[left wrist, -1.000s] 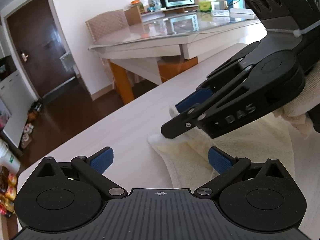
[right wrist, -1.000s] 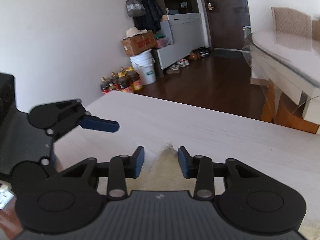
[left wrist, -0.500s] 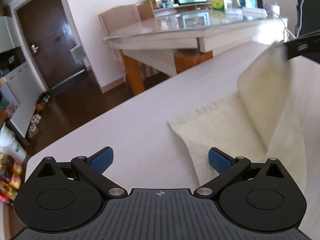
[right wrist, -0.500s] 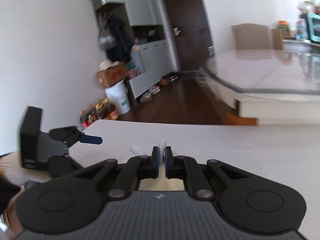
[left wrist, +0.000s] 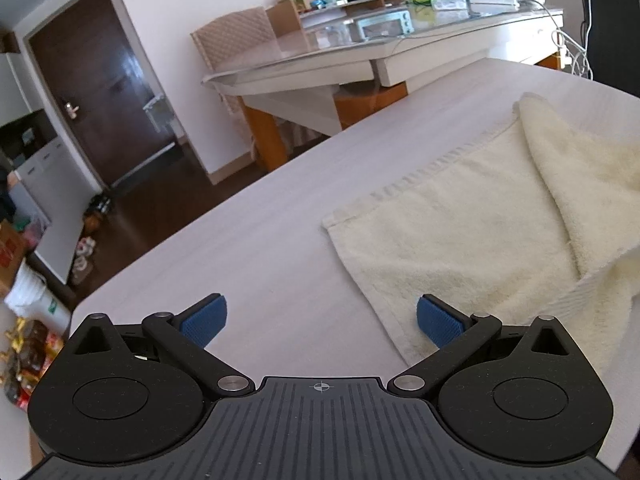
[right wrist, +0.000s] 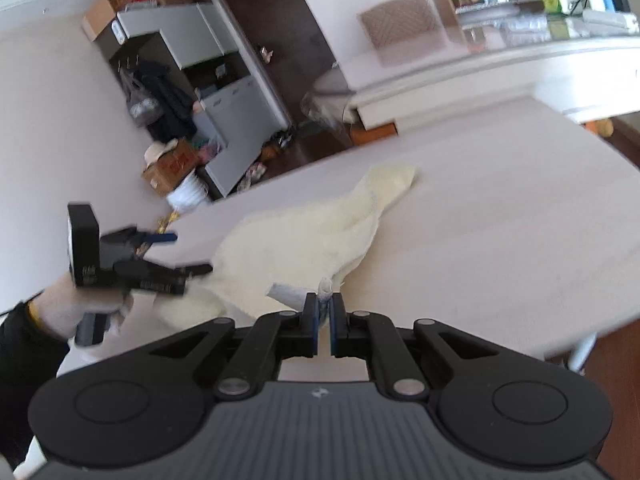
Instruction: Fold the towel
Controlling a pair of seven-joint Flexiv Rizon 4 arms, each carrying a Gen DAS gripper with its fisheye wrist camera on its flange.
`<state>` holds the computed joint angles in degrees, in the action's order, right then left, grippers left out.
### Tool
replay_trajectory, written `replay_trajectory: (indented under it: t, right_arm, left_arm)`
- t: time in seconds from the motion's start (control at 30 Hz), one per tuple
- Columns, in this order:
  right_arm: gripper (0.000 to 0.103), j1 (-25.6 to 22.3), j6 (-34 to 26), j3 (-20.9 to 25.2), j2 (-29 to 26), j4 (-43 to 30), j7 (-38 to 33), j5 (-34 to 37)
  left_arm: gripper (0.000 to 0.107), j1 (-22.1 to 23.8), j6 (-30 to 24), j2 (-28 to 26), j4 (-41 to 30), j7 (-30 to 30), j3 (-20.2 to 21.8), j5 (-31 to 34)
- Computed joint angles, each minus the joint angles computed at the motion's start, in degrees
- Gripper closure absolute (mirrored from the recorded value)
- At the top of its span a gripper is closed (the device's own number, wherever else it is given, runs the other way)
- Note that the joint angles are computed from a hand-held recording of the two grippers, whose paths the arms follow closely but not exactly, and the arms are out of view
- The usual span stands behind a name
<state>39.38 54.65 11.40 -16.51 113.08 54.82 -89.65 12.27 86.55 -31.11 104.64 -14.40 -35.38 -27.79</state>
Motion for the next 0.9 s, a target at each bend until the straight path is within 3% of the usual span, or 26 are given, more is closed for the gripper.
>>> replay_trajectory:
  t: [0.1,0.2,0.27,0.37,0.5,0.6,0.7,0.8,0.9]
  right_arm:
    - [0.097,0.49,-3.34,0.48,1.40,1.36,-0.11,1.66]
    - [0.097,0.90,-7.76,1.25,3.02,2.76,-1.29,4.87]
    - [0.097,0.58,-7.78,1.60,3.53,3.63,-1.29,5.66]
    - [0.095,-0.43,-5.55,1.56,3.63,4.76,-1.23,5.47]
    - [0.089,-1.92,-1.65,0.89,2.92,5.58,-0.76,2.79]
    - [0.085,-2.43,-0.74,0.74,2.91,5.67,-1.34,1.54]
    - [0.083,-2.82,-0.27,0.76,3.02,5.76,-2.82,0.32]
    - [0.080,-2.75,-0.97,1.09,3.56,6.12,-3.59,-0.70]
    - [0.076,-2.68,-2.18,1.61,4.22,6.61,-4.76,0.02]
  left_arm:
    - [0.004,-0.40,-0.12,0.65,0.71,-0.41,0.09,0.12]
    - [0.004,-3.66,0.52,1.26,0.76,-1.56,3.12,1.55]
    - [0.004,-3.37,1.01,1.59,1.44,-1.50,2.17,1.67]
    - [0.004,0.31,2.06,1.91,3.13,-0.59,-2.94,0.83]
    - [0.004,9.08,3.16,1.59,5.63,0.29,-12.92,0.71]
    - [0.004,17.51,-4.86,2.85,6.79,1.83,-20.00,-0.42]
    - [0.004,21.95,-14.65,5.25,6.99,5.92,-22.28,-3.16]
    - [0.007,23.17,-26.03,7.25,5.54,8.69,-20.97,-3.69]
    - [0.030,20.55,-34.13,7.77,2.69,8.48,-17.00,-2.45]
